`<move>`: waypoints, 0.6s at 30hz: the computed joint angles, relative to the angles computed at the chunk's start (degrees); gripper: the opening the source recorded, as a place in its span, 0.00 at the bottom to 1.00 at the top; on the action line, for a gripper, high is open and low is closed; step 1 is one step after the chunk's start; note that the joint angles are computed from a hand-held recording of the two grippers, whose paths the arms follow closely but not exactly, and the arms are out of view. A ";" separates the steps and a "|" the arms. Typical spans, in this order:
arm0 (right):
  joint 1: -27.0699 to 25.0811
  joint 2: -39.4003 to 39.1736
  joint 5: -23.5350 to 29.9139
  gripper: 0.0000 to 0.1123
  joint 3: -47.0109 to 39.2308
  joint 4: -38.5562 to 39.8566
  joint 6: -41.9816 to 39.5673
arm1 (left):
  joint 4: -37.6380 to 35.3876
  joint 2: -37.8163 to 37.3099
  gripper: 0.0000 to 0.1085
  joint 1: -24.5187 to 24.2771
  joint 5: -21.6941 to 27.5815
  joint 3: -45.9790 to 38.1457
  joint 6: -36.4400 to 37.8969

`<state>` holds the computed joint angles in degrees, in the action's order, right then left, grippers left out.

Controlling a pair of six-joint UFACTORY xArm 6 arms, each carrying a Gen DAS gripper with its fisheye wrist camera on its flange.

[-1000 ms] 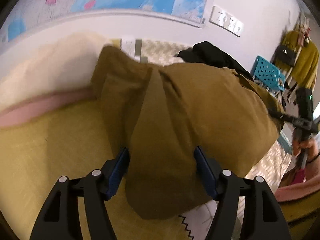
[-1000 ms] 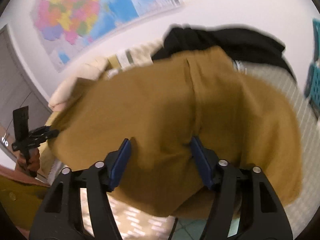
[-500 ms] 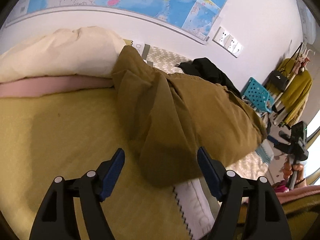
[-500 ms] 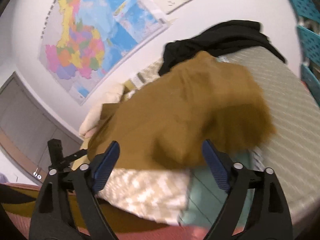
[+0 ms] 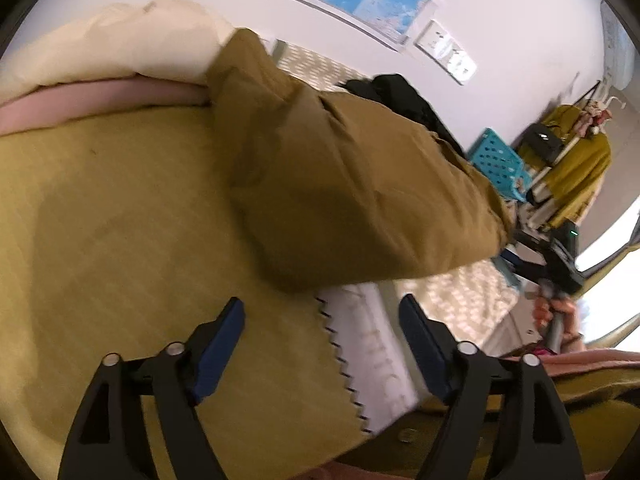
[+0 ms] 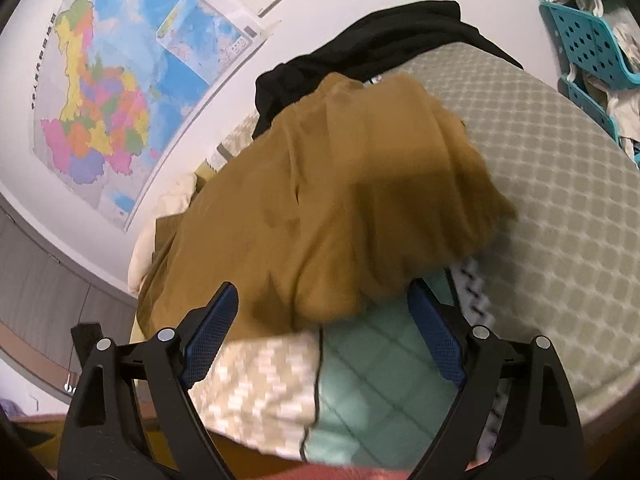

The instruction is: Fold large clothes

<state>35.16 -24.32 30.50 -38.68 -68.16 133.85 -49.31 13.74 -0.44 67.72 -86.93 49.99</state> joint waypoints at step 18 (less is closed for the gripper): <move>-2.04 4.51 0.54 0.87 -4.35 -3.10 3.30 | -8.80 10.78 0.88 -4.67 6.38 -12.63 -10.81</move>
<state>33.13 -19.81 31.04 -43.03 -71.26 137.15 -58.10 24.52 -5.11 74.11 -99.55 39.18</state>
